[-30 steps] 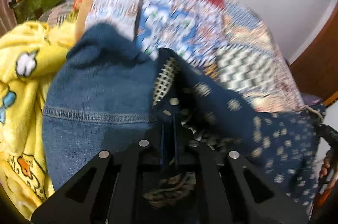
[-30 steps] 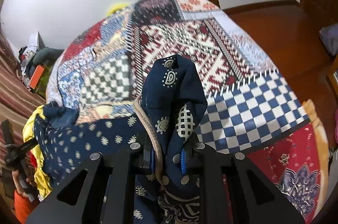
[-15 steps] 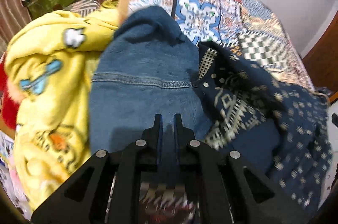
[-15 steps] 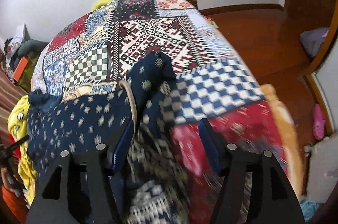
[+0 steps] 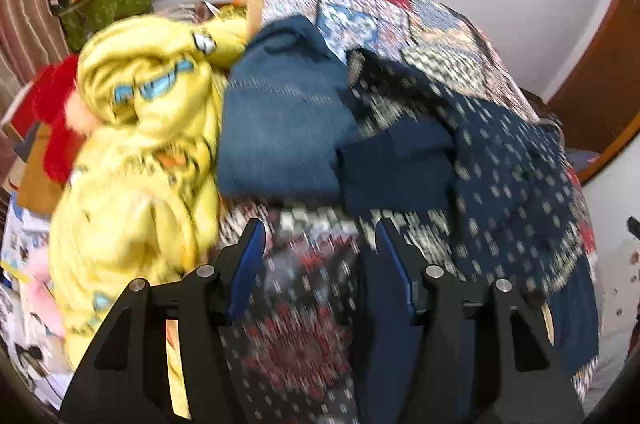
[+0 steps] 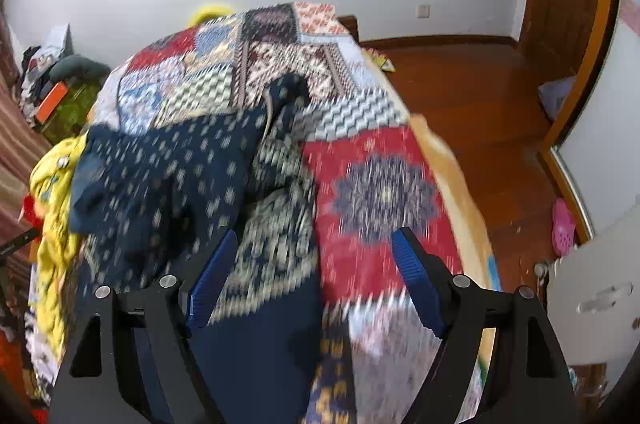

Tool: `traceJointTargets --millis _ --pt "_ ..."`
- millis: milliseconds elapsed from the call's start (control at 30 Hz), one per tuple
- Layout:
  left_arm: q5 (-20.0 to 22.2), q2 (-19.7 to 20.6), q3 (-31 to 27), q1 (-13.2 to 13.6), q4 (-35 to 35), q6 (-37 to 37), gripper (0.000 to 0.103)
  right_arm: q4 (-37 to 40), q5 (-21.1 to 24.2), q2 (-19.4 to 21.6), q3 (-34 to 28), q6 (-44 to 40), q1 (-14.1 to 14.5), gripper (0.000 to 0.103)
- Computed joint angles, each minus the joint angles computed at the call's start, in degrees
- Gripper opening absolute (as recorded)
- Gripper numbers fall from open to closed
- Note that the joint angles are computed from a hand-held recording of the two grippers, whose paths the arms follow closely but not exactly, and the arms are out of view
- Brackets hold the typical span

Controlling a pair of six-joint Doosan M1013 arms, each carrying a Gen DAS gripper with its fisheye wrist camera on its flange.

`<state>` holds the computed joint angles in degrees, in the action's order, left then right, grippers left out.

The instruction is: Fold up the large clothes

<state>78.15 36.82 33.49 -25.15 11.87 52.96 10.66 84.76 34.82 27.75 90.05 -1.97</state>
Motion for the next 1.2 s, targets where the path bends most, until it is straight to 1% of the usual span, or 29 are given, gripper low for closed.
traceJointTargets --millis 167,333,400,500,600,633,667,767,800,833,900,933,967,1000,1033,1067,1100,1133,1167,1200 --pt "-3.13 -4.59 9.79 -1.29 -4.39 -0.59 0.057 2.20 -1.59 -6.14 11.83 -1.88 -0.07 0.077" --pt "-5.69 -7.40 16.89 -2.42 -10.85 -0.40 0.057 4.76 -1.77 -10.29 20.77 -2.79 0.17 0.077" --pt "-7.04 -8.34 19.27 -2.81 -13.30 0.25 0.057 5.29 -1.57 -11.05 22.72 -2.89 0.32 0.077" --pt "-9.64 -9.35 22.43 -2.84 -18.98 0.72 0.057 6.69 -1.48 -12.23 25.52 -2.67 0.18 0.077" --pt "-12.00 -9.92 24.87 -2.78 -22.86 -0.61 0.058 9.06 -1.57 -13.06 27.43 -2.57 -0.16 0.077" --pt "-13.48 -10.40 26.02 -2.85 -23.06 -1.78 0.062 8.66 -2.35 -13.42 27.97 -2.85 -0.01 0.077" --pt "-14.37 -10.71 26.85 -2.75 -23.94 -2.34 0.063 8.69 -2.81 -13.59 28.19 -2.87 0.01 0.077" --pt "-19.01 -12.36 30.37 -2.29 -28.45 -2.46 0.062 11.65 -4.01 -14.08 29.33 -1.53 -0.56 0.079" --pt "-19.63 -12.66 30.83 -2.37 -29.10 -1.76 0.062 12.43 -4.83 -14.41 30.09 -1.60 -0.60 0.080" --pt "-19.85 -12.82 30.93 -2.62 -28.95 -1.25 0.061 12.97 -5.38 -14.60 30.61 -2.03 -0.51 0.080" --pt "-20.64 -13.13 30.99 -3.05 -29.45 0.34 0.050 13.67 -6.22 -14.87 31.36 -2.48 -0.36 0.078" --pt "-21.06 -13.19 30.96 -3.19 -29.93 0.83 0.040 14.28 -6.51 -14.96 31.69 -2.97 -0.20 0.077" --pt "-21.45 -13.20 30.86 -3.24 -30.65 1.09 0.028 14.10 -6.53 -14.95 31.68 -3.47 0.09 0.073" --pt "-21.79 -13.11 30.69 -3.22 -31.48 1.24 0.021 14.18 -6.64 -14.95 31.65 -3.92 0.37 0.070" --pt "-22.08 -12.99 30.44 -3.27 -32.04 1.14 0.012 14.30 -6.77 -14.94 31.65 -3.83 0.53 0.063" --pt "-21.32 -12.56 29.42 -3.52 -30.84 0.24 0.011 14.63 -6.84 -14.85 31.49 -3.62 0.63 0.055" --pt "-20.69 -12.11 28.53 -3.70 -29.52 -0.11 0.010 15.11 -6.92 -14.83 31.45 -3.74 0.59 0.049" --pt "-20.19 -11.63 27.42 -3.99 -28.09 -0.25 0.009 15.51 -6.83 -14.70 31.23 -3.99 0.65 0.036" --pt "-19.72 -11.15 26.36 -4.13 -27.05 -0.22 0.009 16.26 -6.52 -14.54 30.99 -4.46 0.60 0.026" --pt "-19.33 -10.83 25.36 -4.41 -25.58 -0.39 0.009 16.92 -6.18 -14.34 30.67 -4.82 0.57 0.022"
